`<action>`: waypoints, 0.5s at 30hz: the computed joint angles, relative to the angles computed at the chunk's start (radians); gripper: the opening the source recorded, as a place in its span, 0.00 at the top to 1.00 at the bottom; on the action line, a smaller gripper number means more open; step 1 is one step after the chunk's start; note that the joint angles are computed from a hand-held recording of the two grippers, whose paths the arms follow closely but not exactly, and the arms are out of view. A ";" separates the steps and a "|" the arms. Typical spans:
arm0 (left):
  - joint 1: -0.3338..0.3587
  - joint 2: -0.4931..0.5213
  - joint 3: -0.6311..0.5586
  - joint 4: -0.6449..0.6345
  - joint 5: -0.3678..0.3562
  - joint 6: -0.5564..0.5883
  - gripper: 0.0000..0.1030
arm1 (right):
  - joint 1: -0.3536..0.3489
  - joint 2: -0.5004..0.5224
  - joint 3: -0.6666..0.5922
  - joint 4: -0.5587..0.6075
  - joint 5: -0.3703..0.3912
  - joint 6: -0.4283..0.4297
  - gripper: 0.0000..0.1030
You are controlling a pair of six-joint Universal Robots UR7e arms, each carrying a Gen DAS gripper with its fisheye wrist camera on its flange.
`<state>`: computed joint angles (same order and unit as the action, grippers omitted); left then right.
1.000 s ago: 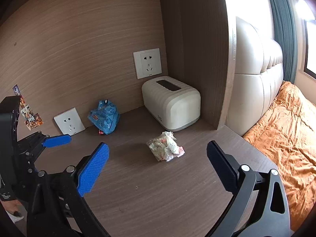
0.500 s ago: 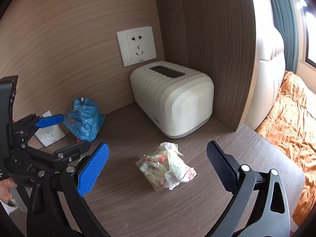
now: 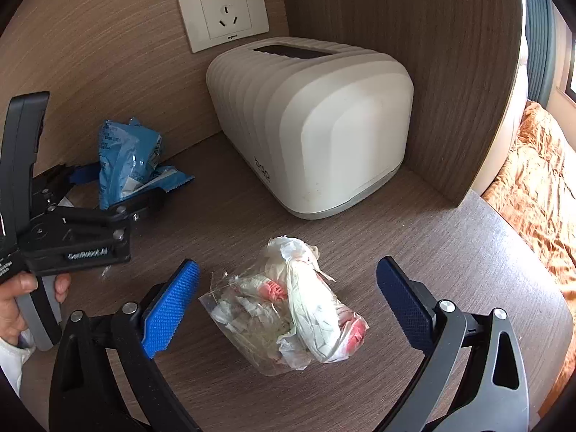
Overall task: Collect trash
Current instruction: 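Grasp the blue chip bag with the left tool while the right tool grasps the white tissue bundle, then carry both items over the bin and open both tools to drop them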
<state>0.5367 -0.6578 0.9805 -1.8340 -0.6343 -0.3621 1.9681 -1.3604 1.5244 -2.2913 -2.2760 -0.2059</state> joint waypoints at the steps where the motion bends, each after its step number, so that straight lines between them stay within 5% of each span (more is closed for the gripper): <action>1: 0.001 0.006 -0.007 0.001 0.000 0.014 0.28 | -0.001 0.003 -0.008 0.028 0.002 0.009 0.28; 4: -0.008 0.004 -0.003 0.008 0.003 0.024 0.33 | 0.007 0.005 -0.009 0.038 -0.012 0.016 0.36; 15: -0.121 -0.057 0.034 0.100 -0.020 -0.064 0.33 | 0.068 -0.076 -0.008 0.048 0.041 0.049 0.36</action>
